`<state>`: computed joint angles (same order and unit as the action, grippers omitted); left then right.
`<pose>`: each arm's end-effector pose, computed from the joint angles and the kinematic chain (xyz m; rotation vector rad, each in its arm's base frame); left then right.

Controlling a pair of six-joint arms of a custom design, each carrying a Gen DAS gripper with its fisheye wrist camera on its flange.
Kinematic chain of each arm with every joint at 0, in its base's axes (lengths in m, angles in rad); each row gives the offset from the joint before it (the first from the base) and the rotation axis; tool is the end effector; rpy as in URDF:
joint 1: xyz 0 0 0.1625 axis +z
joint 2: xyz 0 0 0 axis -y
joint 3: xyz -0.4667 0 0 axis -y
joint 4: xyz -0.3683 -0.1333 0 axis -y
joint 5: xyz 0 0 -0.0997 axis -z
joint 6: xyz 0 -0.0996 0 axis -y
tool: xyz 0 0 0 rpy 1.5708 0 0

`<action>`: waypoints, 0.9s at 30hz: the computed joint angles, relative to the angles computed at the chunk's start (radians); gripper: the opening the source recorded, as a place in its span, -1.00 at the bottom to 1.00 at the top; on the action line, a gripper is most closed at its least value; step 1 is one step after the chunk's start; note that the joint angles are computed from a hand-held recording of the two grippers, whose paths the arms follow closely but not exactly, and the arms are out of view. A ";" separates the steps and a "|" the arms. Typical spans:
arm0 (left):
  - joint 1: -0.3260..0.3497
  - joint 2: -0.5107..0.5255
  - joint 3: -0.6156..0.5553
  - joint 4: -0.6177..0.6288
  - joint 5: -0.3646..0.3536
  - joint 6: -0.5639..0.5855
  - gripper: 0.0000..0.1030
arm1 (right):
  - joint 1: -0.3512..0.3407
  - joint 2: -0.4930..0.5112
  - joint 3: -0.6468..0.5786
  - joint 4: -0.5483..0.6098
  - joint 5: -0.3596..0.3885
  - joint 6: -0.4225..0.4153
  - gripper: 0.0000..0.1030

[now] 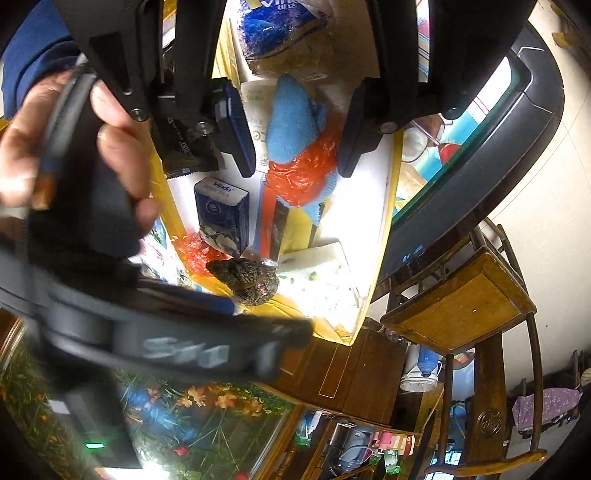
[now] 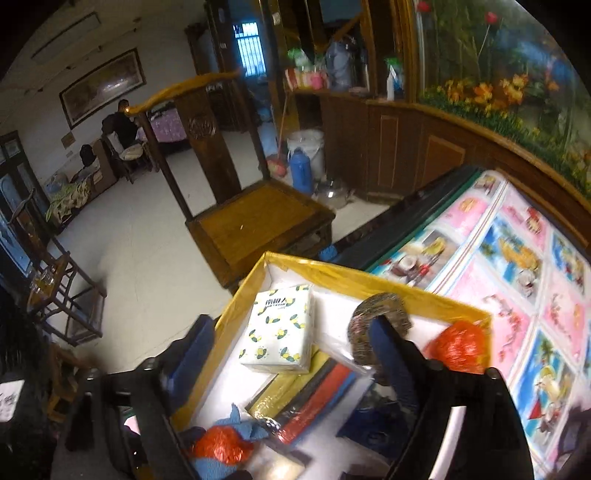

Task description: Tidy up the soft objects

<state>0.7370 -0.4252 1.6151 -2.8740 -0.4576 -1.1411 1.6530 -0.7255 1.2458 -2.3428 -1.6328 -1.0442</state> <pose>-0.3436 -0.6125 -0.0193 -0.4336 2.2679 -1.2704 0.1916 -0.7769 0.2176 1.5687 -2.5062 0.2892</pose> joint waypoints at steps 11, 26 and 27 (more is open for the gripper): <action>-0.033 0.016 -0.020 0.055 0.072 -0.047 -0.03 | -0.156 -0.252 0.235 -0.279 0.474 0.023 0.98; -0.091 0.091 -0.167 0.129 0.130 0.045 0.04 | -0.352 -0.294 -0.039 0.075 0.375 -0.010 0.98; -0.093 0.102 -0.188 0.135 0.126 0.060 0.04 | -0.362 -0.292 -0.052 0.070 0.352 -0.022 0.98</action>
